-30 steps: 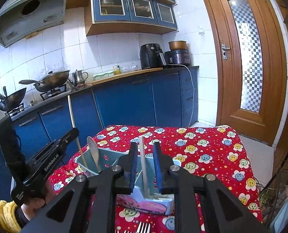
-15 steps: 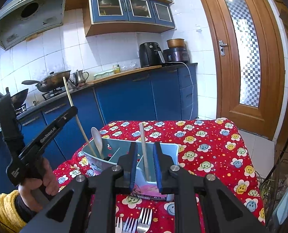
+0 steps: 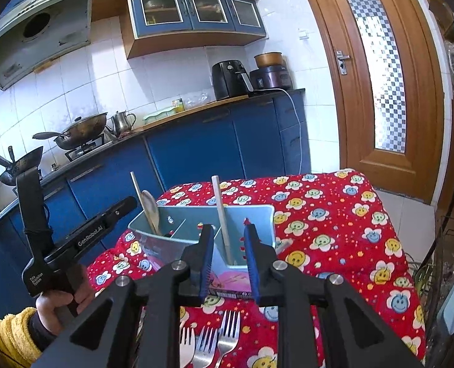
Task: Organize utensils
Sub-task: 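Insert the wooden chopstick into the caddy with the left tool while the right tool inserts the white stick, then move the left tool down toward the metal tongs while the right tool returns to the forks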
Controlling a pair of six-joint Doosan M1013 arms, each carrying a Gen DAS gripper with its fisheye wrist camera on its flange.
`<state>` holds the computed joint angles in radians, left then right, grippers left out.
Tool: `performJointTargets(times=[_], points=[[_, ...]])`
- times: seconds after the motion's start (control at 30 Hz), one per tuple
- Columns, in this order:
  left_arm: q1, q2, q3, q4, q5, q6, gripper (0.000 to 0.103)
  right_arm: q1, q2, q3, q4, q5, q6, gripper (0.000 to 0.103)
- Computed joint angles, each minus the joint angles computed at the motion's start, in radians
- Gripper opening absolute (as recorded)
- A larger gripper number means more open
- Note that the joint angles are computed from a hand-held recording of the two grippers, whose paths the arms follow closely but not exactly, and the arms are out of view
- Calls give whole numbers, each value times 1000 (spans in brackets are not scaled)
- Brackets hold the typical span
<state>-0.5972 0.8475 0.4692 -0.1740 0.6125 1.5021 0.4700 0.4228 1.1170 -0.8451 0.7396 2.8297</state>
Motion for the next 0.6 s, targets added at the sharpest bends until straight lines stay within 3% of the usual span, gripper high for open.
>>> performJointTargets(times=[0.13,0.33,0.6], points=[[7,-26,30,-25,50,15,17,10,-8,8,13,14,14,27],[2,-72,89,55,126,-6,17,27,-22,21,48,41,24,31],[13,-126,167,15,205,45,17,45,-38,45,113,58,21,36]])
